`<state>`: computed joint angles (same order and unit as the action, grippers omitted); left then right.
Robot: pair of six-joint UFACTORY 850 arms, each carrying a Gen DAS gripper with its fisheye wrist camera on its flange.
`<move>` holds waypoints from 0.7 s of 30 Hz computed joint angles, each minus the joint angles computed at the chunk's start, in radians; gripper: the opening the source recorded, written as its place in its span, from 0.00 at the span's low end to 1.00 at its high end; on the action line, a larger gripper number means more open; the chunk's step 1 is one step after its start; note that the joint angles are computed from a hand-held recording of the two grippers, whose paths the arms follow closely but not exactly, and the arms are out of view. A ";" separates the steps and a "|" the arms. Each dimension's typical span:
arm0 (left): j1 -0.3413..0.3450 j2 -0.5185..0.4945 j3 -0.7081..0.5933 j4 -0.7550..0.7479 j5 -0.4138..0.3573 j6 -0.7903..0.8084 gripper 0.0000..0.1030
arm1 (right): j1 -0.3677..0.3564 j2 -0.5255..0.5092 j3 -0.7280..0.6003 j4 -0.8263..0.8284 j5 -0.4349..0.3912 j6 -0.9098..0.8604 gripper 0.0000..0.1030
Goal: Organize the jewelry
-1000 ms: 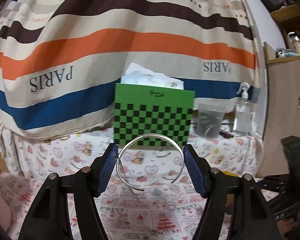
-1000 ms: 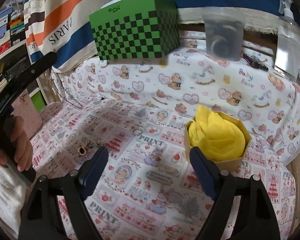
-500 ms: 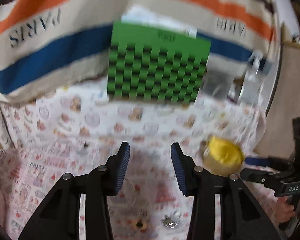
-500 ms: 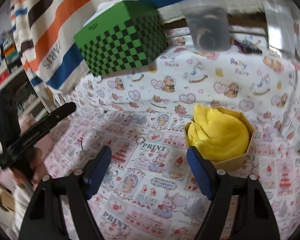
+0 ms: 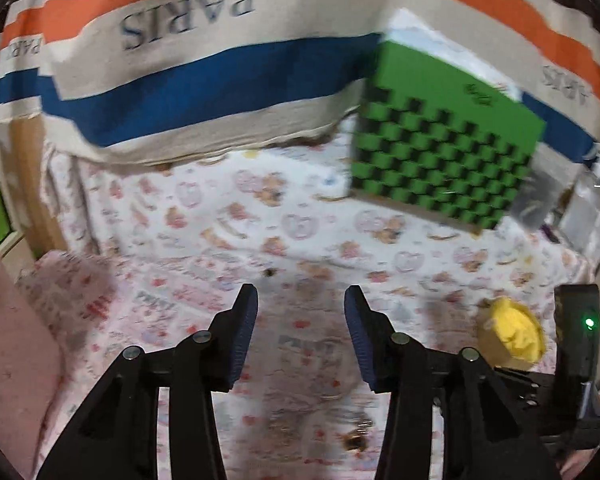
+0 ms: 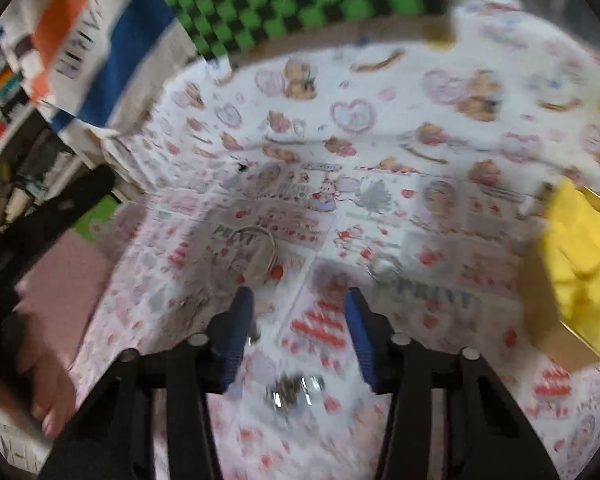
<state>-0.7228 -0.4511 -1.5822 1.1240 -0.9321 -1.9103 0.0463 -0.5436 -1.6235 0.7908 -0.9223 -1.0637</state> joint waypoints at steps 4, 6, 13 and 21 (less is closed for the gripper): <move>0.031 -0.014 -0.009 -0.105 -0.048 0.046 0.44 | 0.063 -0.037 -0.042 -0.091 0.031 0.095 0.30; 0.047 -0.015 -0.006 -0.157 -0.057 0.058 0.44 | 0.085 -0.054 -0.060 -0.146 0.033 0.135 0.25; 0.072 -0.016 -0.007 -0.278 -0.053 0.140 0.54 | 0.122 -0.043 -0.032 -0.212 0.088 0.175 0.03; 0.101 -0.115 -0.127 -0.571 -0.003 0.520 0.59 | 0.083 0.075 0.096 -0.128 0.340 0.051 0.03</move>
<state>-0.6218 -0.5659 -1.7093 0.5532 -0.9347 -1.3898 0.1291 -0.4684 -1.5279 0.6628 -0.5823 -1.0128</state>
